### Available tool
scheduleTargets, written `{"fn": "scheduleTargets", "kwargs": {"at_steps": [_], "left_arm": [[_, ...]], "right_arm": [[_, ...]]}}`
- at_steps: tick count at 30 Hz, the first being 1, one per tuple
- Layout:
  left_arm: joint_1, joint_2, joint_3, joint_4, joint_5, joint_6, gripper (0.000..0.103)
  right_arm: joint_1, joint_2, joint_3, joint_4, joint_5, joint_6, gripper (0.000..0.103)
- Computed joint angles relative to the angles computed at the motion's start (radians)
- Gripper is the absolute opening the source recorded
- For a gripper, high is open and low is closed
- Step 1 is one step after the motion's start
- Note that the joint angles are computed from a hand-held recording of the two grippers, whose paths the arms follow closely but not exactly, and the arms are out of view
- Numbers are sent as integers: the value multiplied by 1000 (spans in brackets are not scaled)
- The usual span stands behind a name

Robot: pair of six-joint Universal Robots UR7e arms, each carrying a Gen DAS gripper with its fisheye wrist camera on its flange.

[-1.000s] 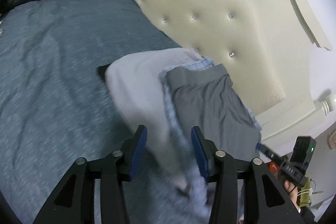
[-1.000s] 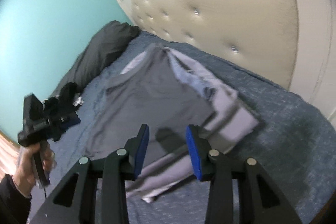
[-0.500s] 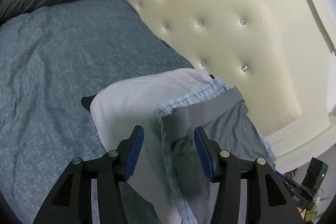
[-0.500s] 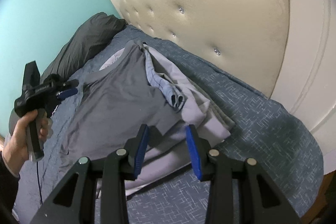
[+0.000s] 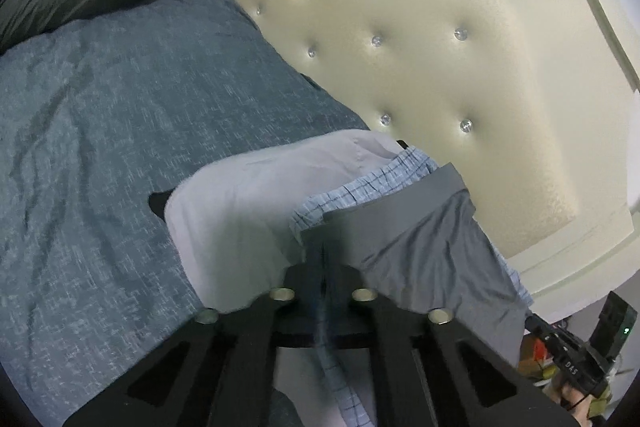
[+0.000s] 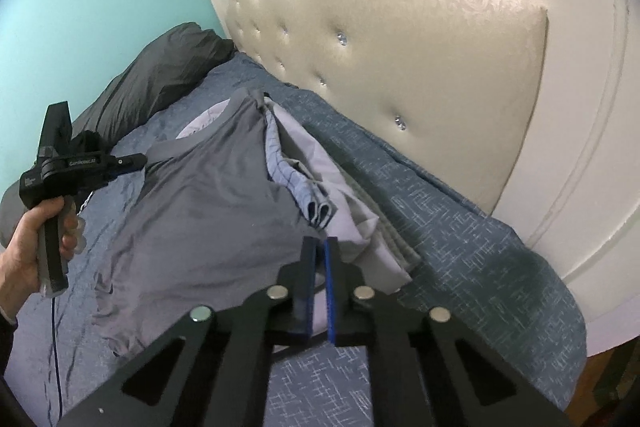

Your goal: Fold clothes

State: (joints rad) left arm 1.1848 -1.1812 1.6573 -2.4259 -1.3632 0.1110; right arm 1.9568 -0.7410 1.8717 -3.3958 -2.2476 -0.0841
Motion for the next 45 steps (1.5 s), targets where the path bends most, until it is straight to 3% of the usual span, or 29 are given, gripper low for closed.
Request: {"fn": "scheduleTargets", "kwargs": {"at_steps": [13, 14, 16, 17, 18, 22, 23, 24, 26, 45], "left_arm": [[16, 4, -17, 12, -64, -43, 1], [16, 4, -16, 9, -72, -44, 4], [14, 6, -13, -1, -81, -45, 25], [14, 9, -11, -7, -83, -50, 44], [13, 12, -10, -13, -84, -55, 50], [15, 29, -12, -12, -66, -58, 48], [16, 32, -12, -15, -61, -57, 41], [17, 34, -11, -18, -56, -56, 24], [19, 37, -13, -21, -50, -50, 9], [25, 58, -62, 35, 2, -84, 7]], "right_arm": [[-20, -21, 25, -22, 73, 23, 2], [-21, -21, 25, -22, 76, 24, 2], [-22, -22, 25, -23, 83, 26, 2], [-22, -21, 25, -24, 86, 26, 2], [-20, -20, 25, -23, 86, 24, 2], [-19, -20, 25, -21, 79, 18, 2], [-20, -21, 24, -20, 80, 19, 2], [-21, -22, 24, -20, 80, 20, 2], [-24, -23, 26, -23, 78, 19, 2], [-51, -47, 68, -51, 114, 49, 2]]}}
